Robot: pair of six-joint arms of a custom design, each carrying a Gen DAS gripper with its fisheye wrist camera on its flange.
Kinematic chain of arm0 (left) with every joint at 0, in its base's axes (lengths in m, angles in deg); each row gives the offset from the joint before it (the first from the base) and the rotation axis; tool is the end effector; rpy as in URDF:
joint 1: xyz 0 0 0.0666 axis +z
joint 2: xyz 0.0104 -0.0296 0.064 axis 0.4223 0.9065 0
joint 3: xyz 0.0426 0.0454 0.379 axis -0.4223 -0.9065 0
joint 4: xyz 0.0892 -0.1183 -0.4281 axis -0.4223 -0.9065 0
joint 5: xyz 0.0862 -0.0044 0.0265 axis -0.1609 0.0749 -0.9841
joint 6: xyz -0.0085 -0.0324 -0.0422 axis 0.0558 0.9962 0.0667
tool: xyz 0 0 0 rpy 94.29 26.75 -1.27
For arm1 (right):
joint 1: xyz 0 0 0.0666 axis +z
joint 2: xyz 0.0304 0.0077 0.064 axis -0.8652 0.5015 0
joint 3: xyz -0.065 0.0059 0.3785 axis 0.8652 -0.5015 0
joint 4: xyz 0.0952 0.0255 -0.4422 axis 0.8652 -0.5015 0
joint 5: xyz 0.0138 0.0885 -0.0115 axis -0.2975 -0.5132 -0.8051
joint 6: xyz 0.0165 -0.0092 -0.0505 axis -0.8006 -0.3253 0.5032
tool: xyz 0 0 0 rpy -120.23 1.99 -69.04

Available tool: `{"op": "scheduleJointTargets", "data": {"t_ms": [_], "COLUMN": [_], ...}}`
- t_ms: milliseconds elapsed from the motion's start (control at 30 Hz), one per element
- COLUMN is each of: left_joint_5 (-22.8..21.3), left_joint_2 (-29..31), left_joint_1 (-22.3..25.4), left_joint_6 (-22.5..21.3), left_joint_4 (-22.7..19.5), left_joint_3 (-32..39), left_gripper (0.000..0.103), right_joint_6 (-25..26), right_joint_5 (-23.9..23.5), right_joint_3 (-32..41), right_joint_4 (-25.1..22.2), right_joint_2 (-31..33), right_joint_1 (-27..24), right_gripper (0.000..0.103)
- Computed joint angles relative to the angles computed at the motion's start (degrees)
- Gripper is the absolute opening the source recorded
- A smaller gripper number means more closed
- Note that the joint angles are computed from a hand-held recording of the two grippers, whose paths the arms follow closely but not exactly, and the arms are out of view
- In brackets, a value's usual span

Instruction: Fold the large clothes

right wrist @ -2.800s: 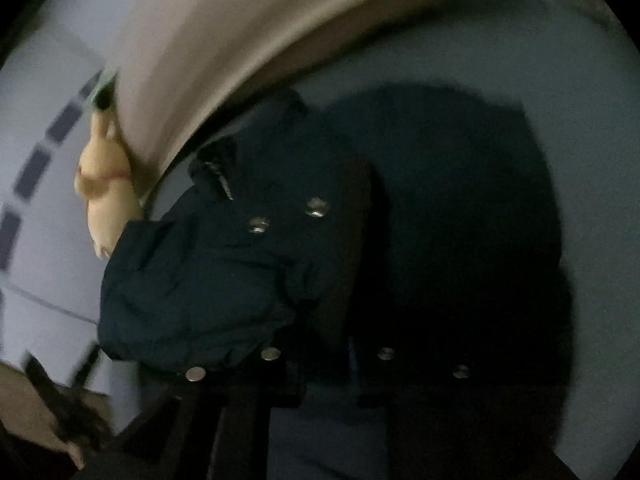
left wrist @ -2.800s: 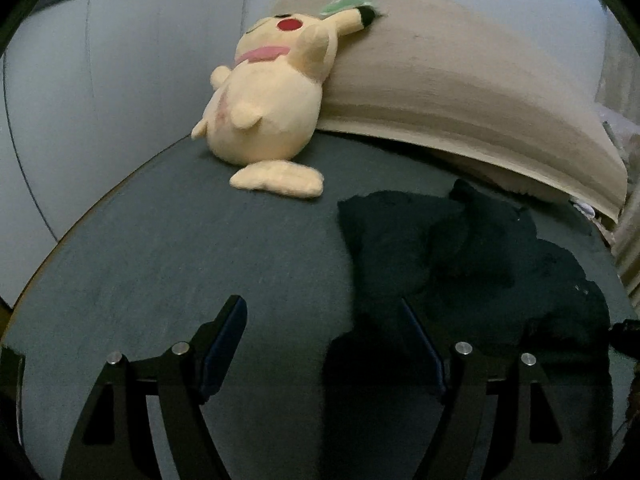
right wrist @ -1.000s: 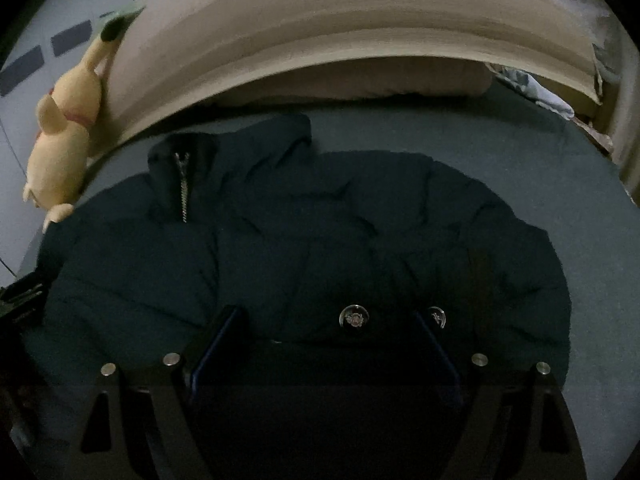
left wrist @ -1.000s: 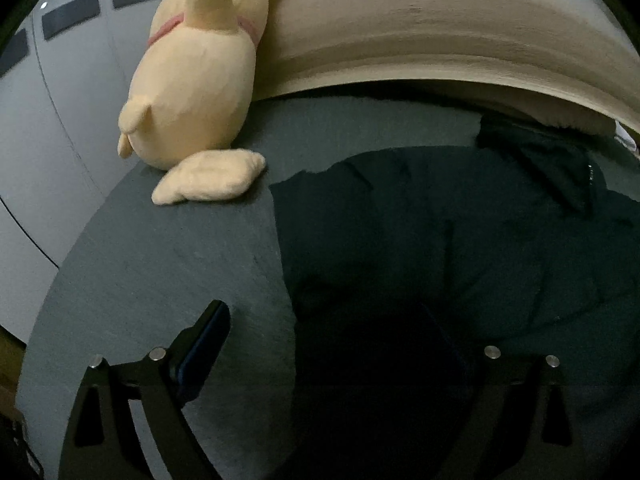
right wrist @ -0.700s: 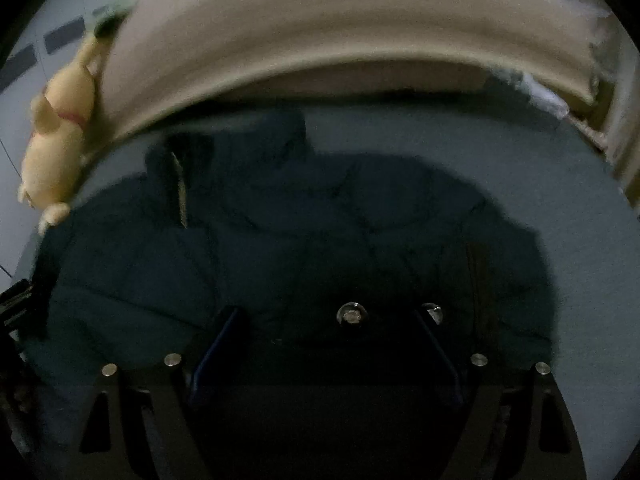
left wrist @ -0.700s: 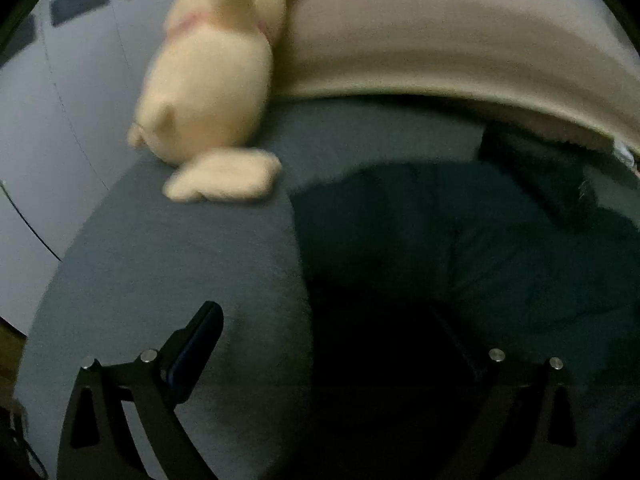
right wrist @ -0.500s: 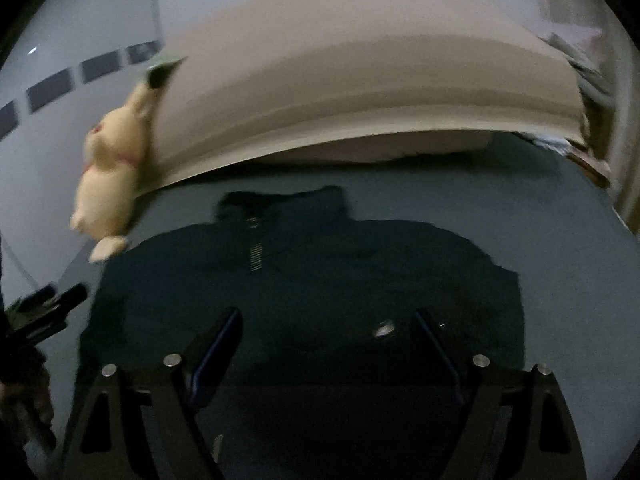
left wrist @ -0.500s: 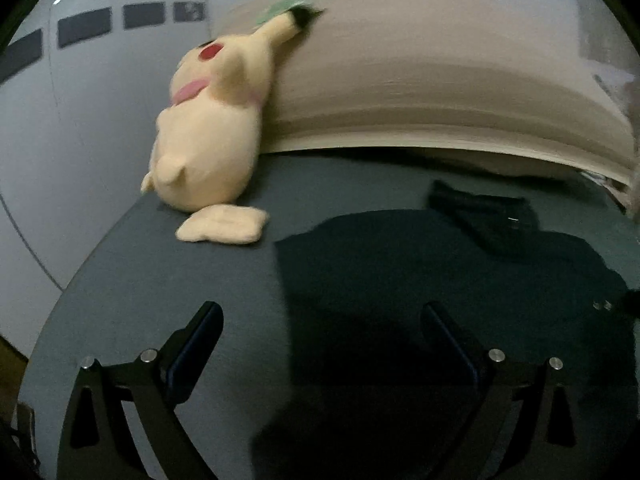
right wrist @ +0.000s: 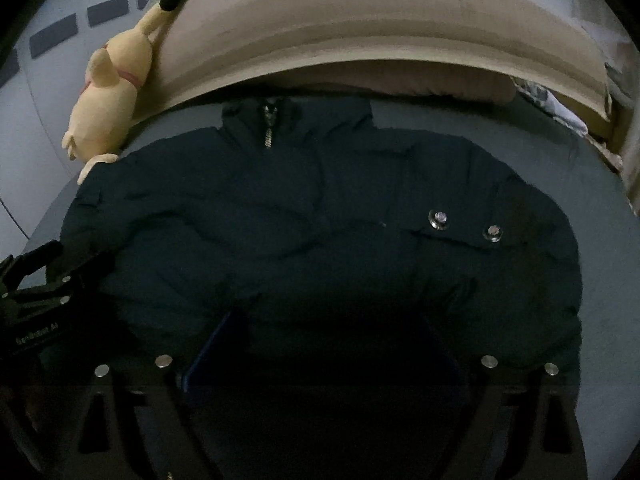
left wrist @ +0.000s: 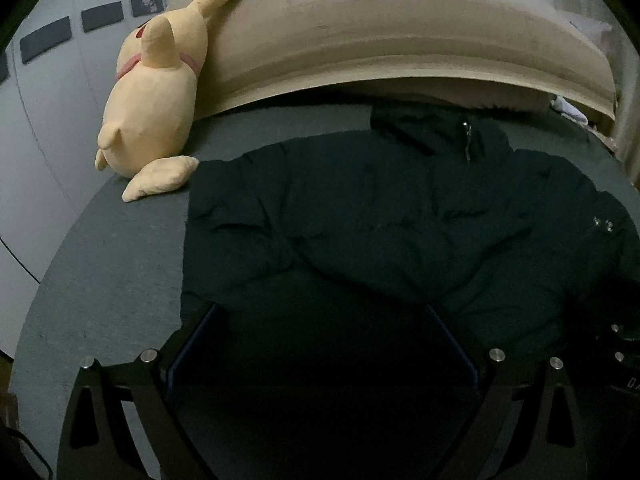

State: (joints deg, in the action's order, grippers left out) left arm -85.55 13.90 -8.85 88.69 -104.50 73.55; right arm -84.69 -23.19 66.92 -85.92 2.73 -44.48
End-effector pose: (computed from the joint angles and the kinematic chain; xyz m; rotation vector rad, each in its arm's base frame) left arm 0.5283 -0.3416 0.3018 0.2627 2.4538 0.0200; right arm 0.4821 0.1269 0.2874 0.1208 2.5637 0.0240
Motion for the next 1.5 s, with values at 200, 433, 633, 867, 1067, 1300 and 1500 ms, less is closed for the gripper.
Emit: {"op": "scheduleJointTargets", "data": {"t_ms": [200, 433, 633, 867, 1067, 1300, 1500], "left_joint_5": [0.3, 1.8, 8.9, 20.7, 26.7, 23.3, 23.8], "left_joint_2": [0.6, 0.2, -8.6, -4.0, 2.4, 6.4, 8.9], "left_joint_1": [0.1, 0.4, 5.8, 14.2, 15.7, 14.5, 13.4], "left_joint_6": [0.0, 0.1, 1.7, 9.5, 9.4, 5.4, 1.4], "left_joint_4": [-0.2, -3.4, 3.1, 0.3, -1.0, -1.4, -4.2], "left_joint_3": [0.1, 1.0, -6.2, -2.4, 3.9, 7.2, 11.0], "left_gripper": [0.1, 0.101, 0.101, 0.101, 0.101, 0.095, 0.037], "right_joint_6": [-0.4, -0.5, -6.3, -13.6, -13.4, -6.3, -1.6], "right_joint_5": [-0.3, -1.8, -11.2, -23.4, -33.1, -32.1, -22.9], "right_joint_3": [1.0, 2.7, -5.1, -6.6, -2.4, 0.6, 3.0], "right_joint_4": [0.1, -3.5, 3.0, 3.0, 4.9, 0.2, -2.9], "right_joint_2": [1.9, 2.3, -11.8, -11.4, -1.9, 2.6, 3.8], "right_joint_1": [-0.3, -0.9, -8.5, -25.1, -28.6, -25.9, -23.4], "right_gripper": [0.096, 0.099, 0.099, 0.099, 0.099, 0.033, 0.023]}}
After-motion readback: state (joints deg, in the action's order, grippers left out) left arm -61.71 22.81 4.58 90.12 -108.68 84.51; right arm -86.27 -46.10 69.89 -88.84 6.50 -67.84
